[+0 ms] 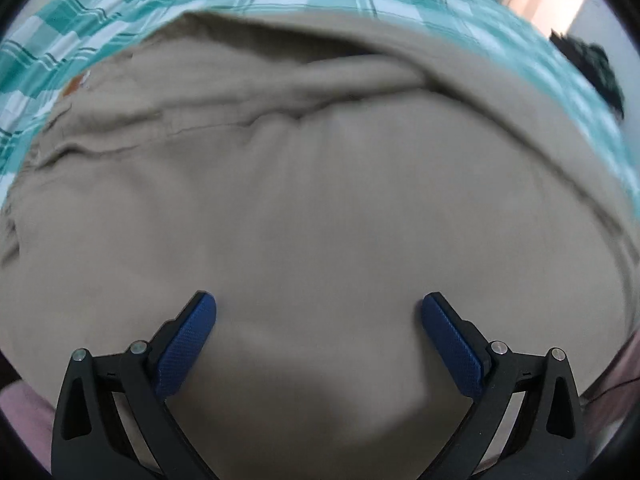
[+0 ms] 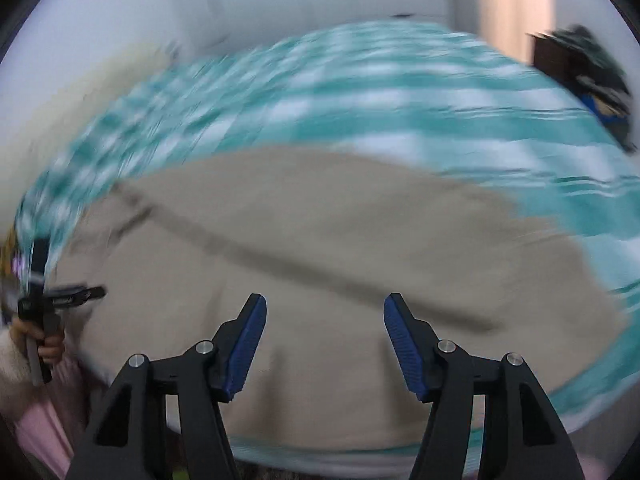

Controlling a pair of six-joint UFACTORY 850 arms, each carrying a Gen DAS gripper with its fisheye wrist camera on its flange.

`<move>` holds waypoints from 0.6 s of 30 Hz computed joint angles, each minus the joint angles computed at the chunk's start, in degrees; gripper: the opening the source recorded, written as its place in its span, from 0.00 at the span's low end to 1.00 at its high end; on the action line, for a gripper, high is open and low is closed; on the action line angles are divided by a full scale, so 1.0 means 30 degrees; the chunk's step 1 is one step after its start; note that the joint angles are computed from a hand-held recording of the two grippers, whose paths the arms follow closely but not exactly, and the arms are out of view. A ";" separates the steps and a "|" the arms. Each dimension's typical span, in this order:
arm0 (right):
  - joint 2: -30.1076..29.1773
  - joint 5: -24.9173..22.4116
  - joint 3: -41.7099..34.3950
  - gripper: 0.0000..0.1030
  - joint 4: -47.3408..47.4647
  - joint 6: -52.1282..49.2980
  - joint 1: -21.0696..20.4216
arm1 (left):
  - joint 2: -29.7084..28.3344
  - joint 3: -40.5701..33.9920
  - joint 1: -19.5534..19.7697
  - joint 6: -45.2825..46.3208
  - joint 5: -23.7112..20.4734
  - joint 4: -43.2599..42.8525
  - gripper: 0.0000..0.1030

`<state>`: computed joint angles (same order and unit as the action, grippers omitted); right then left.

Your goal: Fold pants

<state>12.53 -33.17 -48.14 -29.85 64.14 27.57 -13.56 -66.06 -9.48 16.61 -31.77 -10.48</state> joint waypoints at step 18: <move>0.1527 0.3211 0.1753 0.61 0.1068 0.3654 -0.0161 | 0.0862 0.0358 0.2266 0.0953 0.2042 -0.2538 0.99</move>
<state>17.11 -23.54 -42.88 -26.65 75.10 27.09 -10.98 -64.99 -2.69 19.47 -25.64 -18.10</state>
